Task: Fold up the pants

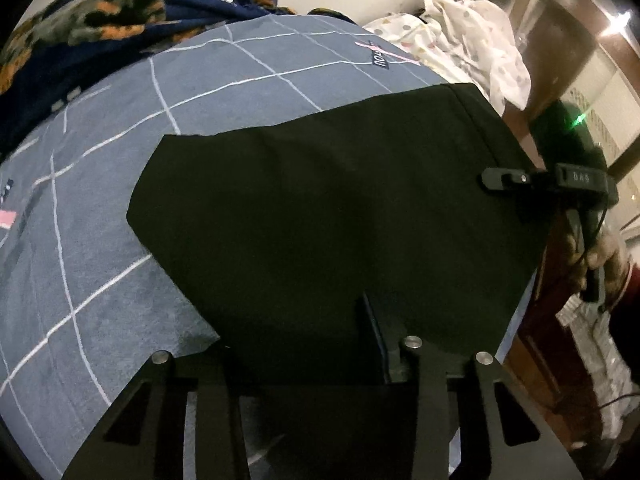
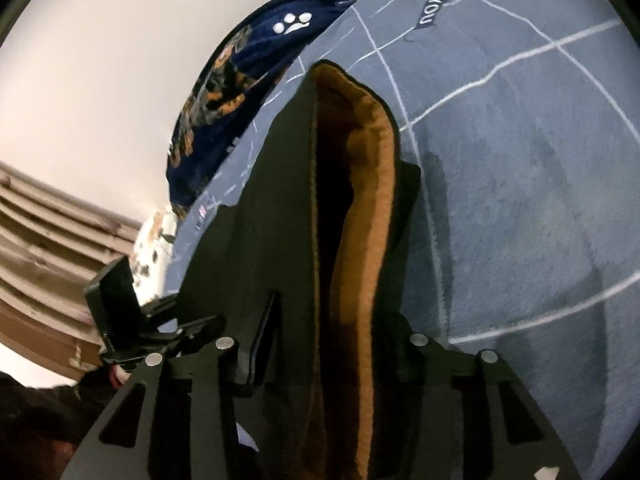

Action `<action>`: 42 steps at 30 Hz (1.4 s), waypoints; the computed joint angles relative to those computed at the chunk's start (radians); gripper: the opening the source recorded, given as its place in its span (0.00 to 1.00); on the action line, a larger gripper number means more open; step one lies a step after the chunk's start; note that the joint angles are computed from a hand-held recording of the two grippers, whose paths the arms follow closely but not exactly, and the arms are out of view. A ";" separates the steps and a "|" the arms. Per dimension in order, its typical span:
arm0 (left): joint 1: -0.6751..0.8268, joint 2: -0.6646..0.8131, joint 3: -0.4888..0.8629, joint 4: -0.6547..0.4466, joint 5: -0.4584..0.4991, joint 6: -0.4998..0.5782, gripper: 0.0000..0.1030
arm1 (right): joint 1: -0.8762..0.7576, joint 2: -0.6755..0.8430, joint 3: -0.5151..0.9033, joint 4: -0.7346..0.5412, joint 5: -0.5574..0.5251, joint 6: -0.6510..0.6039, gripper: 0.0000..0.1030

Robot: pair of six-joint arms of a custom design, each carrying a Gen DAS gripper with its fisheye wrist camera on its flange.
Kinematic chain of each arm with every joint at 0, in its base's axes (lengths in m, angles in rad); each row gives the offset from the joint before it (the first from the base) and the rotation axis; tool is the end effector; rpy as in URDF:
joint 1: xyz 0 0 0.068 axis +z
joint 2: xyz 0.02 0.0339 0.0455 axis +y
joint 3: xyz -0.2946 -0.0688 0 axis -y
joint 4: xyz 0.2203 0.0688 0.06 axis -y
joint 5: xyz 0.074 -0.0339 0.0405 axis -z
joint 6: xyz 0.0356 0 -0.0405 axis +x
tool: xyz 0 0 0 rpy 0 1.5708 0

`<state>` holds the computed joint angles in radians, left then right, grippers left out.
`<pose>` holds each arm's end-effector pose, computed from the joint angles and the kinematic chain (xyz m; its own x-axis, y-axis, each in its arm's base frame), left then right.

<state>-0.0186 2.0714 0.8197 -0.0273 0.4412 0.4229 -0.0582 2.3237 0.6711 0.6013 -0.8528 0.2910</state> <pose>0.3177 -0.0211 0.0799 -0.8159 0.3863 -0.4302 0.5203 0.8150 -0.2549 0.3126 0.0086 0.0194 -0.9263 0.2430 -0.2880 -0.0723 0.6355 0.7687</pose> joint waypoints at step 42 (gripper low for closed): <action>0.281 0.071 0.130 -0.271 0.149 0.237 0.49 | 0.157 0.004 -0.019 0.078 0.006 0.174 0.43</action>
<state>0.2625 2.1424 0.9500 -0.2978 0.5901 0.6599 0.0989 2.3275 0.6522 0.6793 -0.8467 0.4647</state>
